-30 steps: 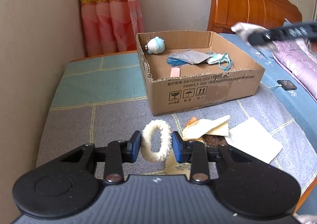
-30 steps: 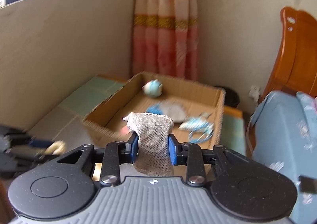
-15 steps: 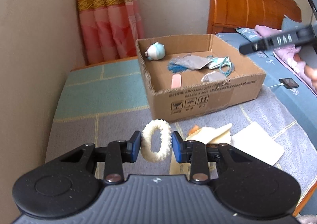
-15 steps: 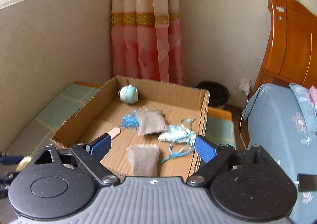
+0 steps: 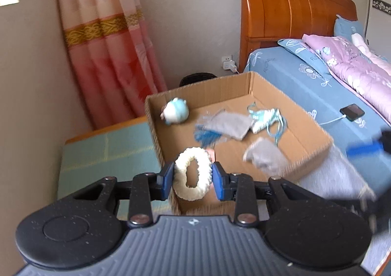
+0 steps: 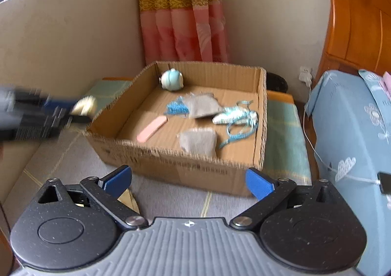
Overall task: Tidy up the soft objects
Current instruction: 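Carry the pouch into the box and open the right tool while the left tool drops the scrunchie there, then grasp the yellow cloth with the left tool while the right tool grasps the white paper sheet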
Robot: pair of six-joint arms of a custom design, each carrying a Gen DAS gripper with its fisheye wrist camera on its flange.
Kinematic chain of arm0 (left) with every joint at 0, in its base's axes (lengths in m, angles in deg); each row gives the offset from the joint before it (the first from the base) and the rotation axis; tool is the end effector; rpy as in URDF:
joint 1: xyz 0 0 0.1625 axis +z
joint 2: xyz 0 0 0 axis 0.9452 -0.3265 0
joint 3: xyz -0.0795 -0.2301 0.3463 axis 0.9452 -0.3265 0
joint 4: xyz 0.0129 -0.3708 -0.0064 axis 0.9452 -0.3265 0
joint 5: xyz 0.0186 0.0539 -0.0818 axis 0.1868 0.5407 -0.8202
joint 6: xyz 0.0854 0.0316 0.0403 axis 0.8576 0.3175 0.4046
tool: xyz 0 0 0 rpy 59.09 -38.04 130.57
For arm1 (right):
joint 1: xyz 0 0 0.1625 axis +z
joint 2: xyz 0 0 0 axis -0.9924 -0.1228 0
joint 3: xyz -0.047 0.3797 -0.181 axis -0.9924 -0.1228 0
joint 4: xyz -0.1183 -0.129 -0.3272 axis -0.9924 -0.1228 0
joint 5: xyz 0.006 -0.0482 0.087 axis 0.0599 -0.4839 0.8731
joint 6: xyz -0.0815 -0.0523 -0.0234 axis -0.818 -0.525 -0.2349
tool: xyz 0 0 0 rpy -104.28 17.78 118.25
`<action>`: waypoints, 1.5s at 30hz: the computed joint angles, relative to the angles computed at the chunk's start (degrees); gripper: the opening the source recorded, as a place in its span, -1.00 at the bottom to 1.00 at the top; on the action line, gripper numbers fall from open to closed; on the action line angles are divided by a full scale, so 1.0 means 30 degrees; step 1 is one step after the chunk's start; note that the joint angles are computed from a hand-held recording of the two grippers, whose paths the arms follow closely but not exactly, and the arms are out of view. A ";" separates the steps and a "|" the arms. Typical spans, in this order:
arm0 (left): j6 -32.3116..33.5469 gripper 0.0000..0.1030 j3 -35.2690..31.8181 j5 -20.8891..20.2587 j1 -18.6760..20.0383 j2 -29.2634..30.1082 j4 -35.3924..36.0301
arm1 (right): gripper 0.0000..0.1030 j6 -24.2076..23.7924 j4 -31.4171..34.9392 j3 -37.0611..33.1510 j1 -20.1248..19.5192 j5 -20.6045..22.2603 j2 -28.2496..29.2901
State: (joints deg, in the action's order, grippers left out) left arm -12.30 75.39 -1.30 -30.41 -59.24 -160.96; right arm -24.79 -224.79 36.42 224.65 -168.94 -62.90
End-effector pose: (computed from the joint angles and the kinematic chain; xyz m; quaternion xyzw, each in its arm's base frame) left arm -0.0785 -0.3329 0.4126 0.3525 0.8460 -0.2901 0.2755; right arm 0.4192 -0.2587 0.0324 0.2123 -0.8775 0.3130 0.2948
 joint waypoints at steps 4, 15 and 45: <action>0.1107 -0.37 -0.0708 0.0143 0.1028 0.2755 -0.2779 | 0.98 0.1329 0.0805 0.0559 0.0104 0.0110 -0.0204; 0.1756 0.98 0.0063 0.1921 0.1037 0.3873 -0.7022 | 0.99 0.2421 0.2047 0.1287 0.0265 -0.0532 -0.0546; -1.7025 0.98 -0.1202 0.4103 -1.0579 -0.7733 2.1089 | 0.99 0.4128 0.3837 0.1157 0.1671 -0.0102 -0.0115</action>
